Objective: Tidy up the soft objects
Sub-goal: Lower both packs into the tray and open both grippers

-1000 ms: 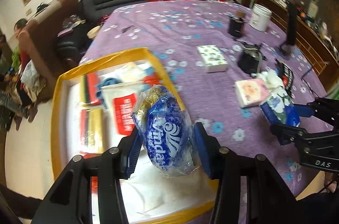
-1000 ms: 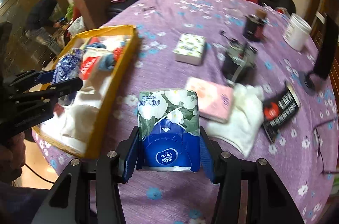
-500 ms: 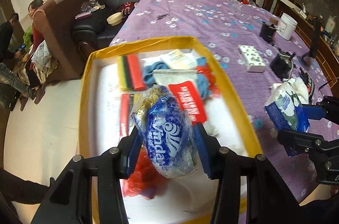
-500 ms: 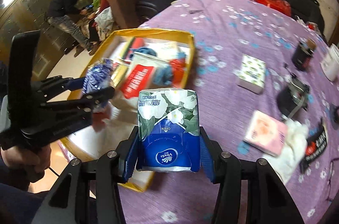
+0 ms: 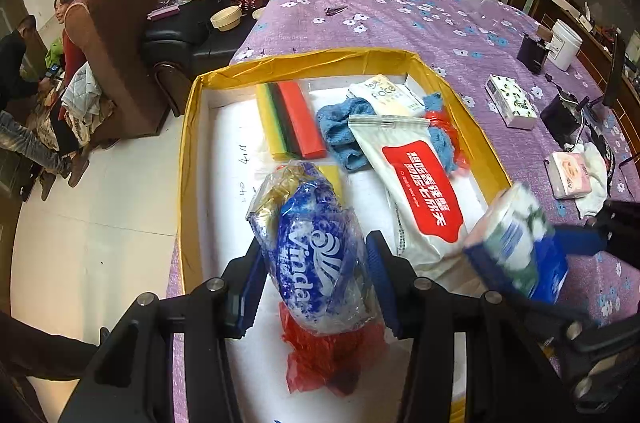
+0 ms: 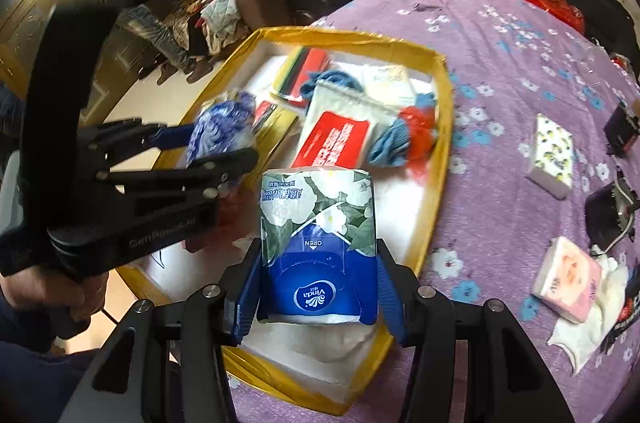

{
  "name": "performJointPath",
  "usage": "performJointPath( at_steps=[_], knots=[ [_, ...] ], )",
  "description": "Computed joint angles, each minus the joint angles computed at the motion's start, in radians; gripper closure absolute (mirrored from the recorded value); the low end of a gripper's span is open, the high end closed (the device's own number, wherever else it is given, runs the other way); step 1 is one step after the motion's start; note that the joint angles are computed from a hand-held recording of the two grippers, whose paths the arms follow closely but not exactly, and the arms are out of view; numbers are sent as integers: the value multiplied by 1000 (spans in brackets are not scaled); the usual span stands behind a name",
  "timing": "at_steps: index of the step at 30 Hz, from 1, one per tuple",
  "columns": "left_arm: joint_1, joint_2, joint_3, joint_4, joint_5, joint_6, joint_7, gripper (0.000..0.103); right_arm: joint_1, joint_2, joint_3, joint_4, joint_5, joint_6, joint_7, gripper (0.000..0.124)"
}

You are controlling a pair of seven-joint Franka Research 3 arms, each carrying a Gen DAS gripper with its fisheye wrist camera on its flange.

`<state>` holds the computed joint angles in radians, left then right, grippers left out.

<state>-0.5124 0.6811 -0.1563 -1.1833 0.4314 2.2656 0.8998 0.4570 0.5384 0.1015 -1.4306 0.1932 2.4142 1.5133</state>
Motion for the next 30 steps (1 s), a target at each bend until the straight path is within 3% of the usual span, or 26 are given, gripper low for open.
performJointPath(
  at_steps=[10,14,30],
  knots=[
    [0,22,0,40,-14,-4,22,53,19,3,-10,8,-36,-8,4,61],
    [-3,13,3,35,-13,-2,11,52,20,-23,-11,-33,-43,44,2,52],
    [-48,8,6,73,34,-49,-42,51,-55,-176,4,-257,84,222,2,52]
  ],
)
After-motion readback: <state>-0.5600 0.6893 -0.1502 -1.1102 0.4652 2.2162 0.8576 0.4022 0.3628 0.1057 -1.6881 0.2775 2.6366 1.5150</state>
